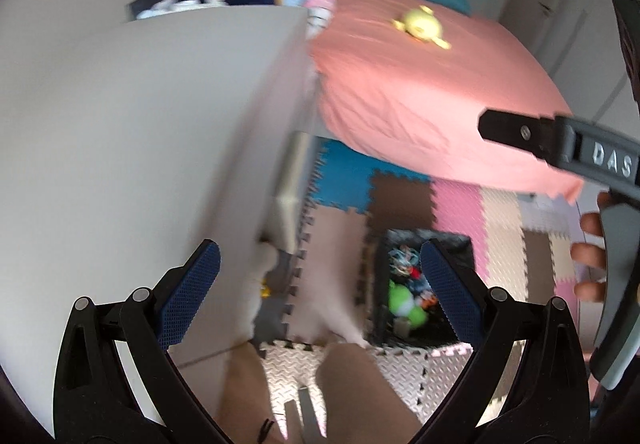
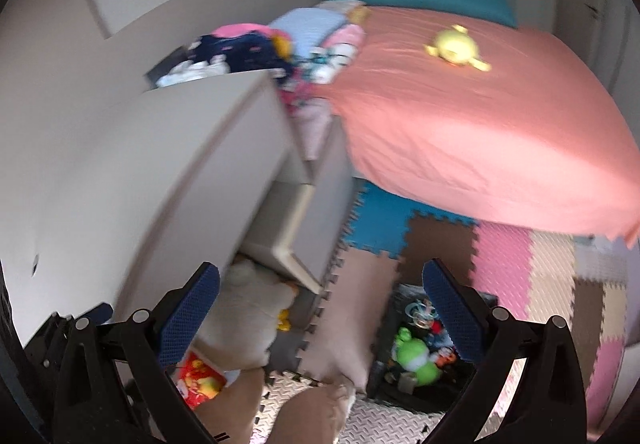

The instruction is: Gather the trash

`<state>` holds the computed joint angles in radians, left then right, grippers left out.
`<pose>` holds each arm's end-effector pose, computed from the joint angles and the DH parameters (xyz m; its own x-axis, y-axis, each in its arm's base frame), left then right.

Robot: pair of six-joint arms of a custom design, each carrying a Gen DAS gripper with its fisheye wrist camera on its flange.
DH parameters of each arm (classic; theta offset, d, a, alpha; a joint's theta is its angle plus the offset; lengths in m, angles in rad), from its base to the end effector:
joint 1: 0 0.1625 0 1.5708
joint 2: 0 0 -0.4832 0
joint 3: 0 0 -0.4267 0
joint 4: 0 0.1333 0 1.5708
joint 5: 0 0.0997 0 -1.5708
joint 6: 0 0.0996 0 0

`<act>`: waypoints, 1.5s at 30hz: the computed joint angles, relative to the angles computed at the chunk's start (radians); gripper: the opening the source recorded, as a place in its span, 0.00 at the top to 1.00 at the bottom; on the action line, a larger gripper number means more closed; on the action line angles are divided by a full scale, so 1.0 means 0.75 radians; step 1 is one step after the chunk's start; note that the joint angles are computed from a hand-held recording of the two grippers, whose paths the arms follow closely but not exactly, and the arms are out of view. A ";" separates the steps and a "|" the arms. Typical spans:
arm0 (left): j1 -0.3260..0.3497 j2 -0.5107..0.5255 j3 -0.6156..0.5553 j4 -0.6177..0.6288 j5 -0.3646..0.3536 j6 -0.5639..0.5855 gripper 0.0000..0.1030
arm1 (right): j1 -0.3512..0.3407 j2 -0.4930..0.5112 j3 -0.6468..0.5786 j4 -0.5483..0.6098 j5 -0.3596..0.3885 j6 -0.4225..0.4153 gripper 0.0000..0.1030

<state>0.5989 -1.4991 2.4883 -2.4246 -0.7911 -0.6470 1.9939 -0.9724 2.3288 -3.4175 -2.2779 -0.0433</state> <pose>-0.1813 -0.3699 0.2043 -0.7506 0.1746 -0.6372 0.4586 0.8320 -0.3122 0.2623 -0.4155 0.1250 -0.8024 -0.0680 0.5929 -0.3973 0.8022 -0.4456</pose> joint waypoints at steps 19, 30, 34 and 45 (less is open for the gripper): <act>0.180 -0.832 -0.011 0.907 0.294 -0.407 0.06 | 0.324 0.499 -0.413 0.289 0.147 0.014 0.02; 0.244 -1.123 -0.112 1.453 0.366 -0.678 0.06 | 0.451 0.712 -0.612 0.435 0.176 0.086 0.02; 0.269 -1.235 -0.145 1.644 0.386 -0.762 0.06 | 0.480 0.770 -0.650 0.448 0.192 0.106 0.02; 0.480 -1.278 -0.110 1.362 0.446 -0.475 0.06 | 0.520 0.870 -0.716 0.474 0.156 0.167 0.02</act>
